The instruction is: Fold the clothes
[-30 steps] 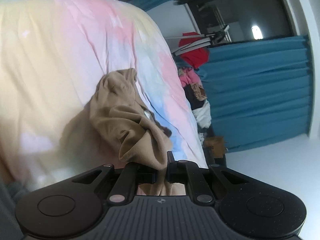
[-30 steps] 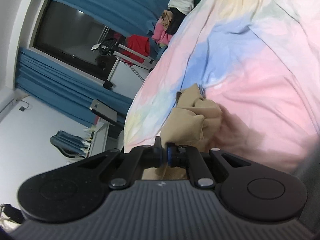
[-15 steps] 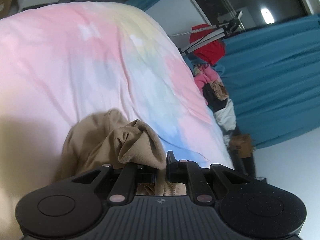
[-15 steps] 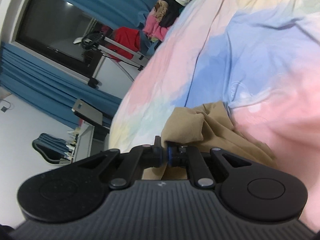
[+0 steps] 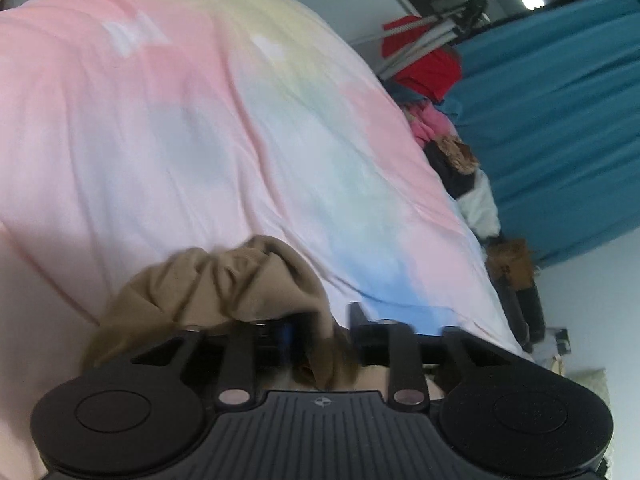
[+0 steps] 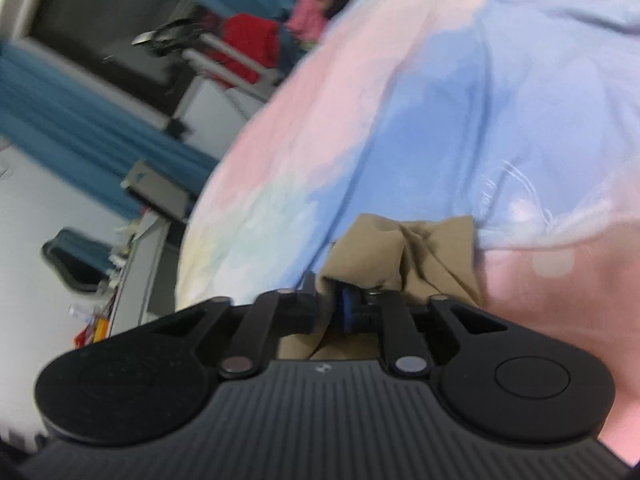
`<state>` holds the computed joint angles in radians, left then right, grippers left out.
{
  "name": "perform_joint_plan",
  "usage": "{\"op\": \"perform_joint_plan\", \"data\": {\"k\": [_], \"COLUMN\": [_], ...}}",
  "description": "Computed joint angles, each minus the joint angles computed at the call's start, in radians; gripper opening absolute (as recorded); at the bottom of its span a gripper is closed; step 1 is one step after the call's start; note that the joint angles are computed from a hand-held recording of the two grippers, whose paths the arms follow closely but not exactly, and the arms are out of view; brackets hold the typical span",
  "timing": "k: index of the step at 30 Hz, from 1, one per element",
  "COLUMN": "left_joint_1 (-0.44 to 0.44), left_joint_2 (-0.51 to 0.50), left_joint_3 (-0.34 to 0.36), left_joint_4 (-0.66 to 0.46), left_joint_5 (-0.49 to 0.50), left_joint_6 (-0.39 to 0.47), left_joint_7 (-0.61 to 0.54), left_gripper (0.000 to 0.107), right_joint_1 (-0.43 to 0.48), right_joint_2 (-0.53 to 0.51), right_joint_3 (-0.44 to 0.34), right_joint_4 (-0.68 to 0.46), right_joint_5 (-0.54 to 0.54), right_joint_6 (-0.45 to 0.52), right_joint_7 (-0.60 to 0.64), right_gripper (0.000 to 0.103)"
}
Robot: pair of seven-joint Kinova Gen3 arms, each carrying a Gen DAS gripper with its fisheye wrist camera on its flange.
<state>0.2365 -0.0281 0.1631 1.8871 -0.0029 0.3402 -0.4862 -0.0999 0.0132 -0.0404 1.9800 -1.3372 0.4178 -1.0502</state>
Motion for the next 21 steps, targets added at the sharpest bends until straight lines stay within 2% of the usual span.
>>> {"op": "perform_joint_plan", "data": {"k": [1, 2, 3, 4, 7, 9, 10, 13, 14, 15, 17, 19, 21], "left_joint_1": [-0.008, -0.034, -0.064, -0.094, -0.188, -0.229, -0.221, -0.108, -0.062, -0.015, 0.077, 0.157, 0.187], "left_joint_2": [-0.008, -0.016, -0.023, -0.035, -0.067, -0.062, -0.053, 0.011, 0.033, 0.052, 0.075, 0.090, 0.093], "left_joint_3": [0.024, 0.067, 0.113, 0.160, 0.299, 0.370, 0.381, 0.319, 0.290, 0.260, 0.182, 0.106, 0.080], "left_joint_4": [-0.003, -0.009, -0.014, -0.012, -0.003, -0.024, -0.041, -0.091, -0.107, -0.117, -0.121, -0.125, -0.118], "left_joint_5": [-0.041, -0.081, -0.122, -0.163, -0.285, -0.366, -0.407, -0.529, -0.569, -0.610, -0.654, -0.671, -0.703], "left_joint_6": [0.007, 0.017, 0.027, 0.030, 0.032, 0.085, 0.121, 0.218, 0.249, 0.270, 0.281, 0.283, 0.282], "left_joint_7": [0.008, 0.015, 0.021, 0.029, 0.052, 0.056, 0.051, 0.081, 0.093, 0.109, 0.127, 0.130, 0.159], "left_gripper": [0.069, 0.075, 0.089, 0.097, 0.099, 0.099, 0.099, 0.099, 0.099, 0.099, 0.099, 0.099, 0.099], "right_joint_1": [-0.014, -0.046, -0.093, -0.139, -0.269, -0.289, -0.270, -0.142, -0.100, -0.073, -0.072, -0.068, -0.070], "right_joint_2": [-0.019, -0.039, -0.060, -0.079, -0.127, -0.132, -0.126, -0.084, -0.064, -0.040, -0.004, 0.017, 0.018], "right_joint_3": [0.016, 0.046, 0.088, 0.120, 0.201, 0.192, 0.167, 0.033, -0.004, -0.023, -0.017, -0.033, -0.045], "right_joint_4": [0.007, 0.018, 0.032, 0.042, 0.052, 0.044, 0.037, 0.010, -0.004, -0.024, -0.058, -0.078, -0.075], "right_joint_5": [-0.005, -0.020, -0.037, -0.044, 0.031, 0.112, 0.153, 0.275, 0.315, 0.356, 0.437, 0.519, 0.558], "right_joint_6": [0.018, 0.023, 0.020, 0.000, -0.057, -0.095, -0.106, -0.126, -0.113, -0.087, -0.054, -0.051, -0.066], "right_joint_7": [0.041, 0.081, 0.122, 0.163, 0.229, 0.217, 0.212, 0.185, 0.164, 0.139, 0.060, -0.011, -0.040], "right_gripper": [0.059, 0.076, 0.081, 0.081, 0.080, 0.079, 0.077, 0.061, 0.051, 0.044, 0.039, 0.039, 0.039]}}
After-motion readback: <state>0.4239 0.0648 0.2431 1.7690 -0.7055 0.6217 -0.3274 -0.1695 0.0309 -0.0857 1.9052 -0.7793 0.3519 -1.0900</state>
